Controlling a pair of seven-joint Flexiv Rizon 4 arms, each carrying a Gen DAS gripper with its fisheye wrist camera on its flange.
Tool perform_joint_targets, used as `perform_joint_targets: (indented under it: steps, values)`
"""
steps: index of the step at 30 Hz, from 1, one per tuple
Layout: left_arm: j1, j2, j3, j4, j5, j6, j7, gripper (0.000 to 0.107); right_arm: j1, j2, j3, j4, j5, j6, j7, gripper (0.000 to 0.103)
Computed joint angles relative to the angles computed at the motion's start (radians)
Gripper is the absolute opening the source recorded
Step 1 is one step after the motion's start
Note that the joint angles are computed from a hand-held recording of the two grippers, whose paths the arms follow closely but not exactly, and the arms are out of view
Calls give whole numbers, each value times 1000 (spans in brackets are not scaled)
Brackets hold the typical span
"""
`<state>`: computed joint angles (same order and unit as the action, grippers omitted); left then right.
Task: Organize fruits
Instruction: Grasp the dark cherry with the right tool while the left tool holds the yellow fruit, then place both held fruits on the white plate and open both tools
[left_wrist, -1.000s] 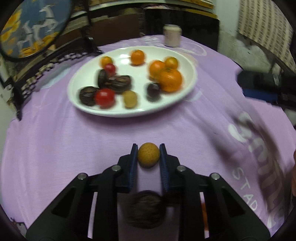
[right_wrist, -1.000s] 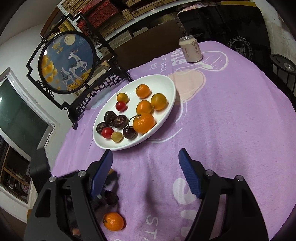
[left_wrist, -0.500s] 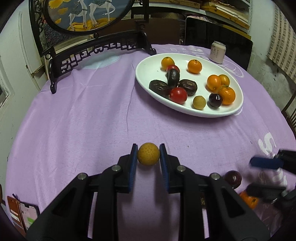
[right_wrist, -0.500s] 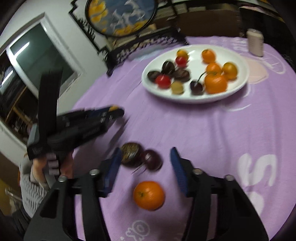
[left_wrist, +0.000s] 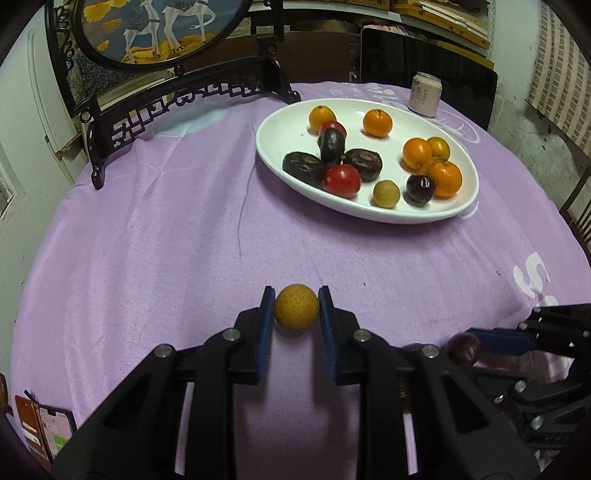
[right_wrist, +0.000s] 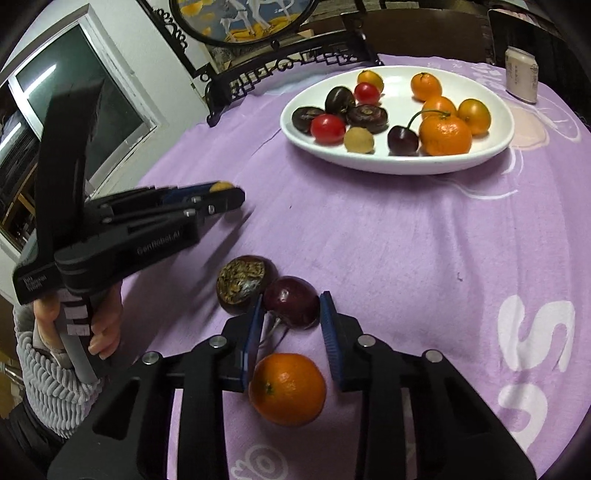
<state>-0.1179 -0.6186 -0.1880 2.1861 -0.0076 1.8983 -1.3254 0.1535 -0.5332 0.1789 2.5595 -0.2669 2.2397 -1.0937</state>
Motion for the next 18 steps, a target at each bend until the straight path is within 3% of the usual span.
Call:
perform_joint_targets:
  steps: [7,11,18]
  values:
    - [-30,-14,22,-15,-11,-30,21,24,-13,2,-15,11,48,72,4,31]
    - [-54,-21,41,-19,-21,-24,29,24,-16,-4,-32,8,72,64,18,31]
    - [-17,-18,3,-12,-16,-15,20,24,78,-7,-70,-7,170,0,-35,31]
